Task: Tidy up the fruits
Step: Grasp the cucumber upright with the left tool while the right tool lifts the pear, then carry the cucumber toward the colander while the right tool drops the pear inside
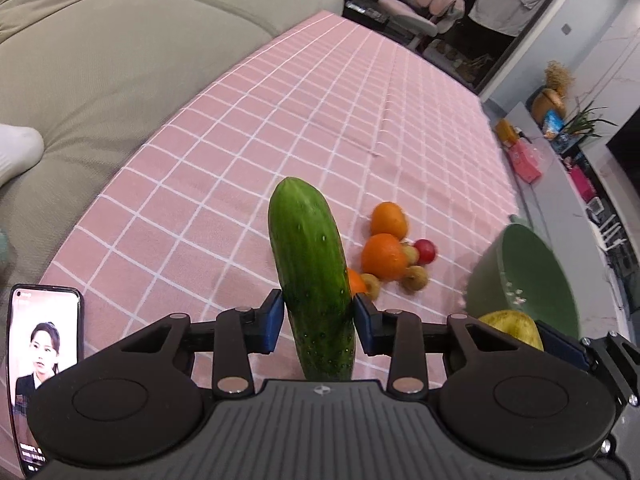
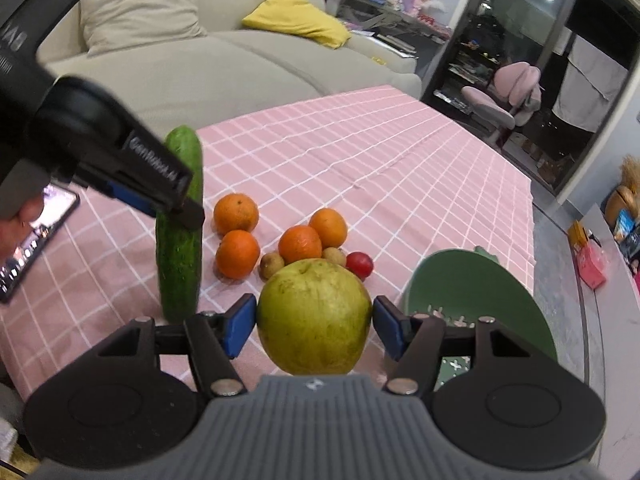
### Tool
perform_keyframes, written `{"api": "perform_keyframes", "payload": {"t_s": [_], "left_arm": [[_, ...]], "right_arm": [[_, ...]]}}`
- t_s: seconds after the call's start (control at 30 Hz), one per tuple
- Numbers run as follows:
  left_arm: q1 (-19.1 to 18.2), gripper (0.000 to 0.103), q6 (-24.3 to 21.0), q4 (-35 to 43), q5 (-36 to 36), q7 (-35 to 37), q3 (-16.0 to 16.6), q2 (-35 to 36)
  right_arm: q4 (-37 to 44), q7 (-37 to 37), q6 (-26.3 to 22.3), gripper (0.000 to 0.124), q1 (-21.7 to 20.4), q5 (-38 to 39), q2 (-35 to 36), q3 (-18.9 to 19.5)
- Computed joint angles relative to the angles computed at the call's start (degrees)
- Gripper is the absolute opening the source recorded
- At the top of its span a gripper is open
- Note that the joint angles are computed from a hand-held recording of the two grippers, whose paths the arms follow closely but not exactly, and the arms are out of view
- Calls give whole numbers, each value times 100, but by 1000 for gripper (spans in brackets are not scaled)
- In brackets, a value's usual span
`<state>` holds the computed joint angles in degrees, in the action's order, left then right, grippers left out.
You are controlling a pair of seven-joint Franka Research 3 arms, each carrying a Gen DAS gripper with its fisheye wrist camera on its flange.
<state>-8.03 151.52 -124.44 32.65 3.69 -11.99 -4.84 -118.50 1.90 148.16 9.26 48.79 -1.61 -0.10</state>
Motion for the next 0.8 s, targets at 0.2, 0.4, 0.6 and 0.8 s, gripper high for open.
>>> {"api": "perform_keyframes", "payload": {"t_s": [0.2,0.4,0.6,0.8], "left_arm": [[-17,41,304,107,222,-46,-53,-25],[-42,41,591,289,356,-51,-54,82],[-49,41,990,742,625,-3,-5,348],[-192,41,1336,1577,211,765,77,1078]], "right_arm": [[235,257,-393,61,-147,144,-63,-137],[571,498,-690,61,-300,244,26,-208],[1090,813,-869,61,-496,361,288,-242],[1652,1069,-666,61,-678,-12,769,-169]]}}
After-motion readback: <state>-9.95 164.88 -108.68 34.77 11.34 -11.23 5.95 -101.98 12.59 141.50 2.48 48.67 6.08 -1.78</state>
